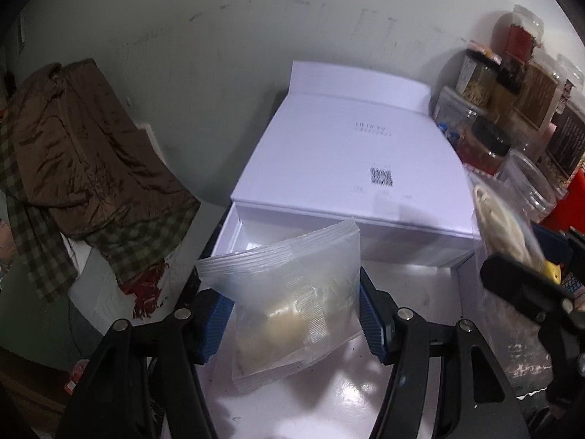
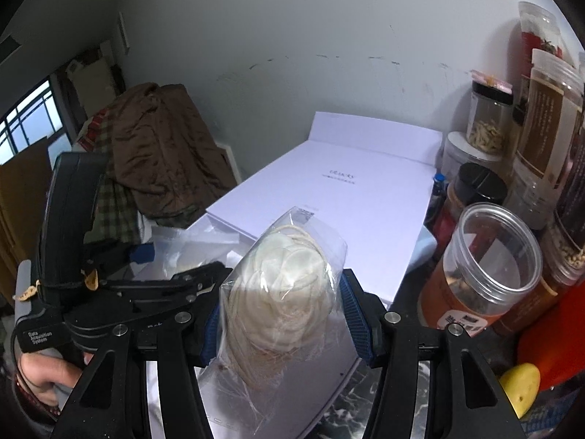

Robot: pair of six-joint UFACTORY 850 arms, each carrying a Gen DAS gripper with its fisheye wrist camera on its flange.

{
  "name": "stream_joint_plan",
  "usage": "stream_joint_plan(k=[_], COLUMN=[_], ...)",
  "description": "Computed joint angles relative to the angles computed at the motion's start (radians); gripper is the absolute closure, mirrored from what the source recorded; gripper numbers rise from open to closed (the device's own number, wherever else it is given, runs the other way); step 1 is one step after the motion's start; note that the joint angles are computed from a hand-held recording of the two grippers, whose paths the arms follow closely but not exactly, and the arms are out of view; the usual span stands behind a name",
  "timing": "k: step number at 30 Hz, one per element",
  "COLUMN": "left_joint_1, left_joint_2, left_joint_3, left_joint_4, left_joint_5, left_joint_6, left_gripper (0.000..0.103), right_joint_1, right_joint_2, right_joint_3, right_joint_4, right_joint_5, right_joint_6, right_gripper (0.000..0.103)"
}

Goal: Organize soft objects
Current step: 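Lift both bags and carry them over the open white box, then lower both bags into the white box and open both grippers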

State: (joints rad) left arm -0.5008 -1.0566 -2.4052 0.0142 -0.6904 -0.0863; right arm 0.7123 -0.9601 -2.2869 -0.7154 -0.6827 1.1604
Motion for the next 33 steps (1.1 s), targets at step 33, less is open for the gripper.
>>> stream_joint_plan(k=[33], left_joint_1=[-0.014], left_joint_2=[0.144], left_joint_3=[0.157], left_joint_4=[0.11], left_joint_5=[0.052], left_joint_6=[-0.097], left_gripper=[0.02], right_joint_1=[0.031], right_joint_2=[-0.07], right_joint_3=[-0.184], right_joint_4=[0.02], right_joint_5=[-0.21], right_joint_6=[-0.088], right_gripper=[0.029])
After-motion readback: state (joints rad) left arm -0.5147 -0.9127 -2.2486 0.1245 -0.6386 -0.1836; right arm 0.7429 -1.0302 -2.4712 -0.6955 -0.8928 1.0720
